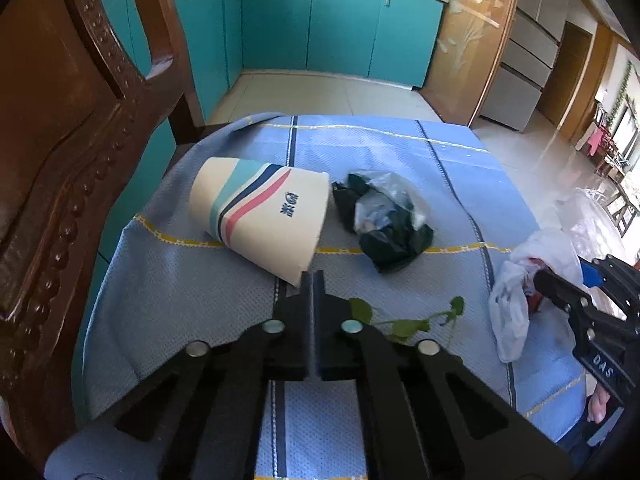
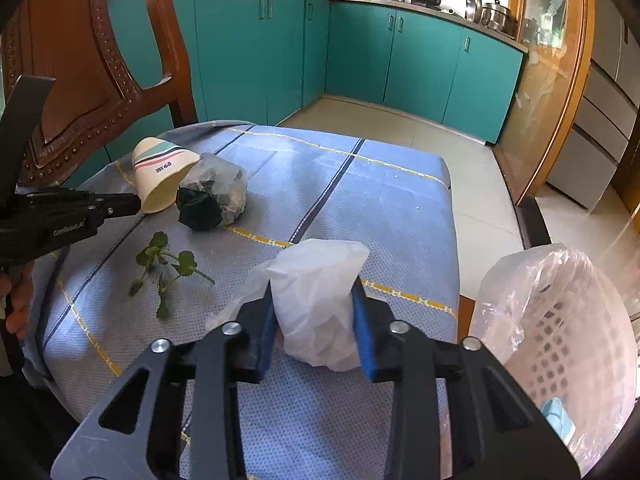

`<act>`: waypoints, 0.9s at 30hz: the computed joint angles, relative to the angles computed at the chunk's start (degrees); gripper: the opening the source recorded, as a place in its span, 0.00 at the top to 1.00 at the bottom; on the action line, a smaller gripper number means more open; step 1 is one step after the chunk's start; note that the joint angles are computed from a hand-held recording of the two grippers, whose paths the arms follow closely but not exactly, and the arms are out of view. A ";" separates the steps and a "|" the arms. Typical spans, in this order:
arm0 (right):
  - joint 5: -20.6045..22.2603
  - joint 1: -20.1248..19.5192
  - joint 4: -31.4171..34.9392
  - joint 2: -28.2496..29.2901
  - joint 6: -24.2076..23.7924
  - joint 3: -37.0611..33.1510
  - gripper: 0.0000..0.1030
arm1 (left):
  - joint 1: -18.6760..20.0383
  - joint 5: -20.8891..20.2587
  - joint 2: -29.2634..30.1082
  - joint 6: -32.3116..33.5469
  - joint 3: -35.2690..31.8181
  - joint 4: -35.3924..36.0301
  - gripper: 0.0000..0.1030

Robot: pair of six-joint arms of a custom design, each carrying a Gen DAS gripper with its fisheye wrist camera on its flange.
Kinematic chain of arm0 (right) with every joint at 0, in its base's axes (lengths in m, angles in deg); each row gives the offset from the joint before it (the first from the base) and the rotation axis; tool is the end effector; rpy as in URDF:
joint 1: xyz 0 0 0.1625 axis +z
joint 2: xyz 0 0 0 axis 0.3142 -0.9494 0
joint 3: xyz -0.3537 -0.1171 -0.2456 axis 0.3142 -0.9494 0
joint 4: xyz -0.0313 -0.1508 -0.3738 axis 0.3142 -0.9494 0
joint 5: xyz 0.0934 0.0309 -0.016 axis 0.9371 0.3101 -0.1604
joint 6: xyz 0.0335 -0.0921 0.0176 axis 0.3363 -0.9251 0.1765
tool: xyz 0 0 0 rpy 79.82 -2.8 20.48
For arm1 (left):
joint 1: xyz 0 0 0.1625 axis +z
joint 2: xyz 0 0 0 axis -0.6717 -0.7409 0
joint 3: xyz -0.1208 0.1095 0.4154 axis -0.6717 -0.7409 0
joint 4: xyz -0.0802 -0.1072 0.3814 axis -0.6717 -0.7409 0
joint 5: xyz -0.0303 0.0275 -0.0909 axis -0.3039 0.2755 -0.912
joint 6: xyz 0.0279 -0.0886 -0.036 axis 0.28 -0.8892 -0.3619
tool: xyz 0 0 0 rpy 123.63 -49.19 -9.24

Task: Collect trash
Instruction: 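Lift the white plastic bag toward the basket with the right tool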

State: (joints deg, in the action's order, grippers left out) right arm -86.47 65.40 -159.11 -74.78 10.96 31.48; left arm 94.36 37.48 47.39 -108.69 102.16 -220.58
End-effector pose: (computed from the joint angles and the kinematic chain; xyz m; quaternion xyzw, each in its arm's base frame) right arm 0.0350 -0.7926 0.2065 0.4702 -0.8377 0.1847 0.2077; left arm -0.2667 -0.7086 -0.0306 -0.0586 0.8382 -0.3781 0.3886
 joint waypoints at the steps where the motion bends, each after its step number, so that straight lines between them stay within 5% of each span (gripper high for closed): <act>1: 0.10 -0.04 0.09 -0.06 0.21 -0.01 0.69 | -0.13 0.30 0.04 0.15 0.11 -0.29 0.99; 20: 2.91 -0.62 3.34 -1.40 3.39 -0.32 0.69 | -3.24 -0.50 1.23 5.01 3.98 -11.60 0.98; 22: 3.48 -0.73 3.81 -1.81 3.51 -0.22 0.69 | -3.06 -0.10 1.01 3.94 4.37 -12.45 0.81; 23: 3.60 -0.73 3.99 -1.91 3.58 -0.21 0.69 | -3.00 0.32 0.73 2.22 4.83 -12.88 0.53; 24: 3.71 -0.76 4.25 -2.01 3.72 -0.22 0.69 | -2.99 0.76 0.65 1.67 5.21 -13.96 0.44; 27: 3.85 -0.83 5.36 -2.08 4.39 -0.51 0.69 | -2.43 0.75 0.81 2.70 4.67 -15.89 0.42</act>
State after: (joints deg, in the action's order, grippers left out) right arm -82.63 64.58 -153.76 -76.86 15.34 30.97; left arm 91.92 38.23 48.20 -105.99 106.83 -236.46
